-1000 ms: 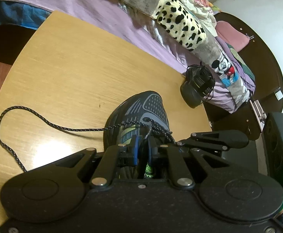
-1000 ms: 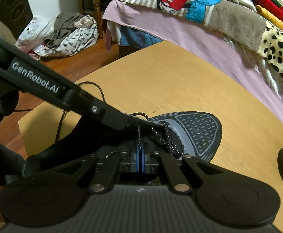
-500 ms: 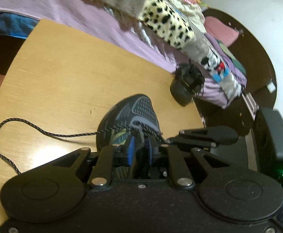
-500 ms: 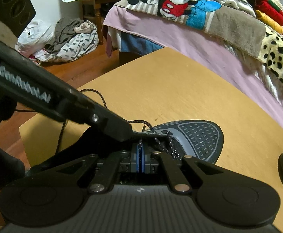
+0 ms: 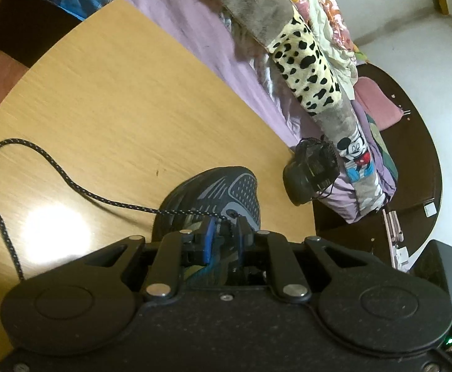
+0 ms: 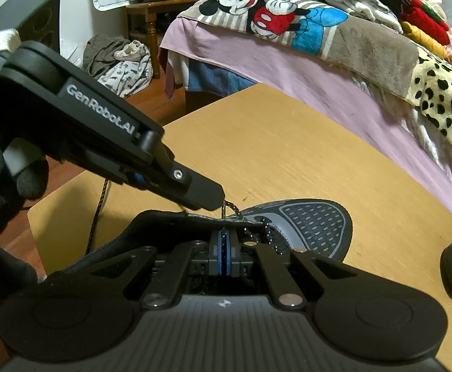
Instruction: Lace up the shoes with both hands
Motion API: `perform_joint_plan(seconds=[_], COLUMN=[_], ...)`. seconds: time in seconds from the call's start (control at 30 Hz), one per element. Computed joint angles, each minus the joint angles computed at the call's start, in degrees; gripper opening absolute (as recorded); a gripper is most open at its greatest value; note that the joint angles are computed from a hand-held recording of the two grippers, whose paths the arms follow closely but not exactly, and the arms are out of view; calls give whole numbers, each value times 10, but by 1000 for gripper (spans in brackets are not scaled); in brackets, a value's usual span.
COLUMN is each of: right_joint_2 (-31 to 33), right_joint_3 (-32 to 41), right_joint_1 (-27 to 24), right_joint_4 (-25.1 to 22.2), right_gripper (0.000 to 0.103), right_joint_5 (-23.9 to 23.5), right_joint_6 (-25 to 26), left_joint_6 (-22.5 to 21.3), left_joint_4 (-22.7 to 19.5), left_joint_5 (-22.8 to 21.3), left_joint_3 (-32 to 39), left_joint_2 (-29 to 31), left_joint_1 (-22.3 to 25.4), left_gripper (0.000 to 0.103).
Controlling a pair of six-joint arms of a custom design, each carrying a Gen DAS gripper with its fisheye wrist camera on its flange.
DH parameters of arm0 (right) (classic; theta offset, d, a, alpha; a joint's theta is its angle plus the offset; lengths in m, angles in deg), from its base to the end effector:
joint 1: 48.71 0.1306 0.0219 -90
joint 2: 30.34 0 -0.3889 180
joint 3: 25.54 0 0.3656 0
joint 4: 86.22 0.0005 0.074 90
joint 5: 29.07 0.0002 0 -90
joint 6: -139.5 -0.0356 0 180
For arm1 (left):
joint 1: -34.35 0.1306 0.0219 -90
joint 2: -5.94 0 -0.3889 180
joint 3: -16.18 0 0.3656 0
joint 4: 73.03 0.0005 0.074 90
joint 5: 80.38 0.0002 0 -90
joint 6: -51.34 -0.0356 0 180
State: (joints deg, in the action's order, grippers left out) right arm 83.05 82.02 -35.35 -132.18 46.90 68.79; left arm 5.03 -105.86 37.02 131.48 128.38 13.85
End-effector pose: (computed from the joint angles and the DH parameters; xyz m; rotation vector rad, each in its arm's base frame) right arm 0.5887 0.1482 0.3650 -0.7897 2.3242 0.2574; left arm 0.6255 -0.2519 0.3454 -0.2165 2.4231 -1.0985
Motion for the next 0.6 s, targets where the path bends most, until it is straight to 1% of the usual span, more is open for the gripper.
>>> perform_joint_plan(seconds=[0.13,0.2,0.27,0.4,0.6], right_joint_2=[-1,-1,-2,-5,-14], right_joint_3=[-2,-3,-5,-10,-28], right_joint_1=[0,0,1,0,4], right_joint_4=[4,6,9,15,38], right_gripper=[5,5,5,5,5], right_joint_5=[1,0,1,0,9], right_joint_6=[-1,-2,-2,-2,3], left_joint_6=[2,2,11,42,85], left_joint_4=[1,0,3,17,30], left_joint_5=[-5,-14,-21,-10,1], left_joint_3=[3,3,1,-7,-12], left_joint_2=[3,3,3,4,6], left_joint_1=[-4,-7,-8,-6,-2], left_gripper=[11,11,10,8,7])
